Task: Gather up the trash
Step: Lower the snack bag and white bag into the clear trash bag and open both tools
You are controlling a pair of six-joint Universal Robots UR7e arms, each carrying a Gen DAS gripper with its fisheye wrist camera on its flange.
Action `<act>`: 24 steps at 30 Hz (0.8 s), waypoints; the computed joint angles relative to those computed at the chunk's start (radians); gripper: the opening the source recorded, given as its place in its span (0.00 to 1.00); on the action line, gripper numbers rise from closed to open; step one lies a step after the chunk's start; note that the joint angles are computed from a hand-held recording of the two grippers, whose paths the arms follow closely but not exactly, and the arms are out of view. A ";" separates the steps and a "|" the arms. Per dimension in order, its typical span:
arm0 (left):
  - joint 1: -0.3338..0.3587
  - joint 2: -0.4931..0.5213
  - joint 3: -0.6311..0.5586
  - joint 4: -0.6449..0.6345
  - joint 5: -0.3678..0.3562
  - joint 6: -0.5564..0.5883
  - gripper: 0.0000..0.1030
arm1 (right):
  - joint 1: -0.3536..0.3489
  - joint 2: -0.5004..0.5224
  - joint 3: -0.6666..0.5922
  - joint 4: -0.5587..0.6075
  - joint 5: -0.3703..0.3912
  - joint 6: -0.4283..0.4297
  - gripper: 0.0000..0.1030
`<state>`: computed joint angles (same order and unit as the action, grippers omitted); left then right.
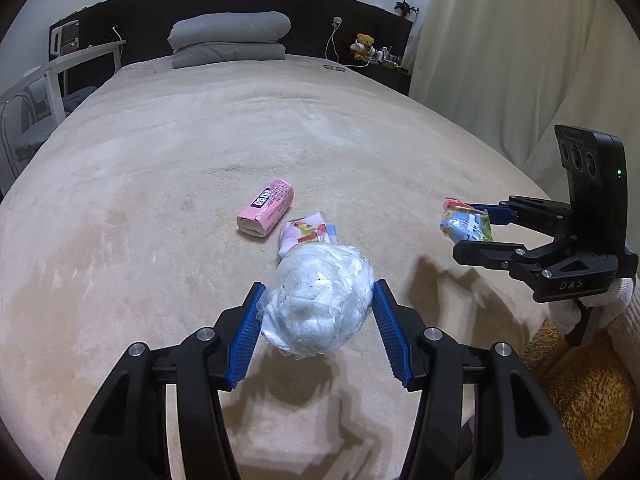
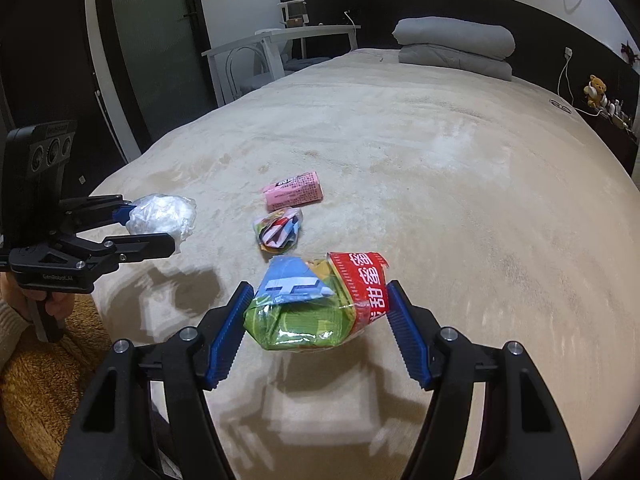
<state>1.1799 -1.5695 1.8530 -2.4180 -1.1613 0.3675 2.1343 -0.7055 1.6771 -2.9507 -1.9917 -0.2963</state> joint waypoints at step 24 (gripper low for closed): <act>-0.130 -0.292 0.306 -0.040 0.033 -0.097 0.52 | 0.123 -0.139 0.329 -0.184 -0.078 0.192 0.65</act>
